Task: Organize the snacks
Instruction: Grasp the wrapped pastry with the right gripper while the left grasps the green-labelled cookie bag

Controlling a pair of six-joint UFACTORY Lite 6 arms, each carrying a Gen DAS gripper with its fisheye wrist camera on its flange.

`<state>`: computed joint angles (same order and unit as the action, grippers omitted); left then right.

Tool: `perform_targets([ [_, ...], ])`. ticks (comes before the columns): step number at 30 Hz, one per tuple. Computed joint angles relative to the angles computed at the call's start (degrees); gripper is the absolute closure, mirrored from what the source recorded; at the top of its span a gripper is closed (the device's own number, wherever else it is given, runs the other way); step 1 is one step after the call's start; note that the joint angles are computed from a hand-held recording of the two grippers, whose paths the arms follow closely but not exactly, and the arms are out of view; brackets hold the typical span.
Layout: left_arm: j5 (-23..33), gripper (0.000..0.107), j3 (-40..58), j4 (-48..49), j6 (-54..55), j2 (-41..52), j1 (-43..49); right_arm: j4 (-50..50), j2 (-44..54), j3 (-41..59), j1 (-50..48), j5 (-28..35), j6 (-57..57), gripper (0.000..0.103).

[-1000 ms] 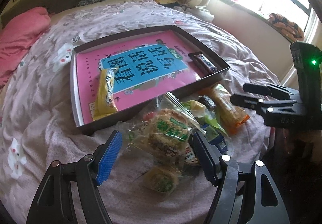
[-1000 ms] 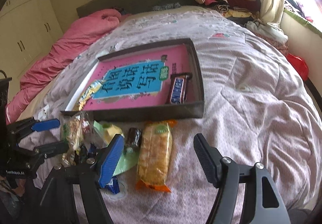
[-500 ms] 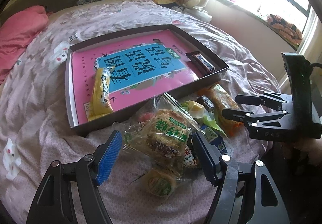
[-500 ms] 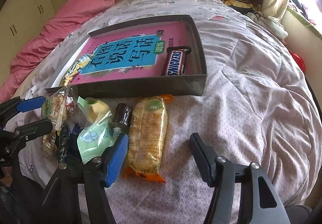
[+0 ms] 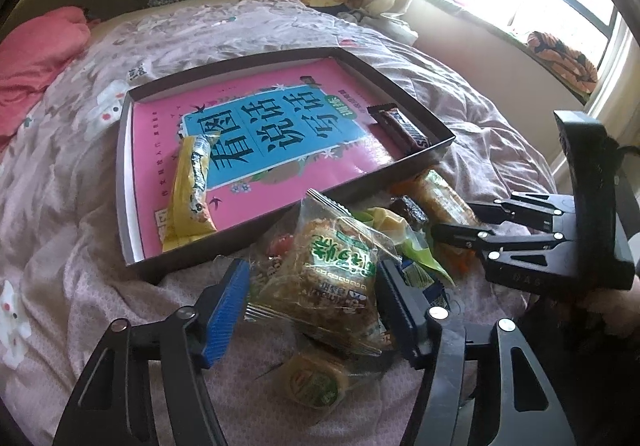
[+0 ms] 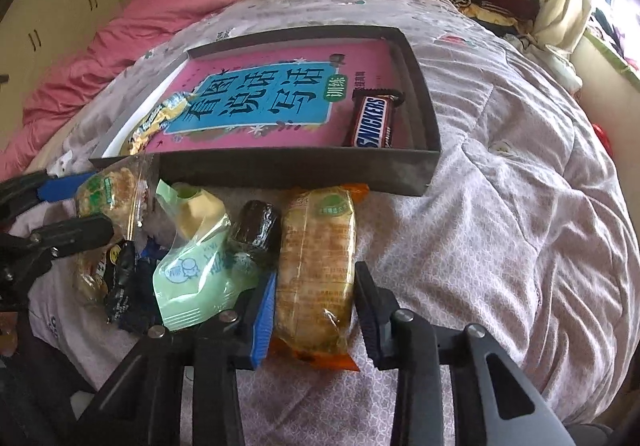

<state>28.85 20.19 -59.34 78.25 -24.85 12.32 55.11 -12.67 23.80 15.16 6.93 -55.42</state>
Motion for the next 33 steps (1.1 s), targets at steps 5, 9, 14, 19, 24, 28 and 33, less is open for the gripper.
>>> perform_targets([
  [5,-1.8,0.046,-0.4,0.1,0.0,-0.5,-1.9,5.9,0.0,0.1,-1.4,1.3,-5.8,0.067],
  [9,-1.0,0.048,-0.4,-1.8,2.2,-0.3,-1.0,8.7,-0.8,-0.1,-2.4,2.5,-8.8,0.067],
  [14,3.9,0.05,-0.2,-3.6,5.8,0.3,4.8,12.4,-2.7,-0.6,-5.4,6.3,-13.0,0.068],
  [19,7.8,0.051,0.6,-3.7,7.0,0.2,10.1,14.3,-5.9,-1.6,-7.7,9.8,-15.3,0.068],
  [24,10.8,0.057,1.1,-2.9,5.9,-1.5,12.5,17.9,-8.8,-2.5,-8.4,11.8,-19.2,0.068],
  [28,10.2,0.058,1.1,-1.9,5.0,-1.0,11.7,19.4,-8.6,-2.4,-8.4,12.1,-20.4,0.068],
  [33,7.6,0.058,0.5,-1.0,3.7,-1.7,8.7,19.3,-7.4,-2.0,-8.2,11.9,-20.2,0.068],
])
